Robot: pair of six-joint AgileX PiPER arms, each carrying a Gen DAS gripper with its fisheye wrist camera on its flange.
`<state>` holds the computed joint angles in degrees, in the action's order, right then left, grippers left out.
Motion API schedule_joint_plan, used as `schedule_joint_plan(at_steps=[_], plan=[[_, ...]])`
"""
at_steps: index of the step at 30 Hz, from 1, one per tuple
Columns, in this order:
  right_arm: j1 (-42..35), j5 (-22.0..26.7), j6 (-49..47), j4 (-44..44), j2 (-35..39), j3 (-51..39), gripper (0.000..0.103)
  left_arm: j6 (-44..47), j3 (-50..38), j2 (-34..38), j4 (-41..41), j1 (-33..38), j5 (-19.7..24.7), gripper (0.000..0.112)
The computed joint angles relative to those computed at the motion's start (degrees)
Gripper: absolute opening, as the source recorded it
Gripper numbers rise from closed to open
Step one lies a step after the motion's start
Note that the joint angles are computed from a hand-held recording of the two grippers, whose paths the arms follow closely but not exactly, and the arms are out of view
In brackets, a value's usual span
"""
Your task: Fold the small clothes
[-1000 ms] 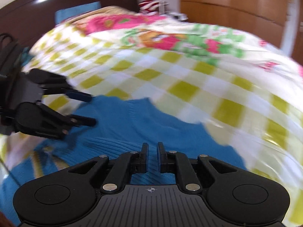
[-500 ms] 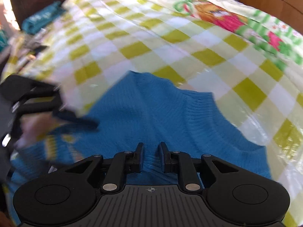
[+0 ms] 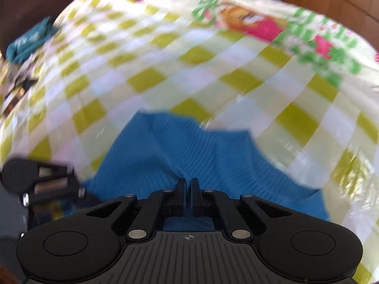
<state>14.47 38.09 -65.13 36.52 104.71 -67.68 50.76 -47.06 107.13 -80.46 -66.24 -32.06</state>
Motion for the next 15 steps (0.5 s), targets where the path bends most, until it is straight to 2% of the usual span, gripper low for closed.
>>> schedule_joint_plan(at_steps=[2,5,8,11,13,15], plan=[[0.69,-2.24,1.39,0.01,1.10,-0.31,0.001,1.86,-0.65,0.14,-1.66,0.04,0.24,0.065],[1.31,-5.08,4.83,-1.32,2.99,0.34,0.008,5.17,-1.01,-0.69,-4.97,-0.15,0.46,0.065],[-2.39,-6.16,-3.56,11.08,-2.63,6.41,0.011,6.37,-0.45,-2.76,-6.56,-0.36,0.60,0.065],[-9.61,-3.26,-15.71,20.99,-9.40,13.61,0.011,6.85,-1.51,-3.64,-6.44,-0.01,0.75,0.065],[-12.61,-4.06,-19.15,20.92,-12.86,18.04,0.011,8.10,-3.79,-2.52,-7.12,0.45,0.68,0.065],[-16.07,-4.79,-20.08,19.66,-14.23,21.38,0.011,10.44,-6.17,-0.83,-8.66,1.80,3.18,0.065]])
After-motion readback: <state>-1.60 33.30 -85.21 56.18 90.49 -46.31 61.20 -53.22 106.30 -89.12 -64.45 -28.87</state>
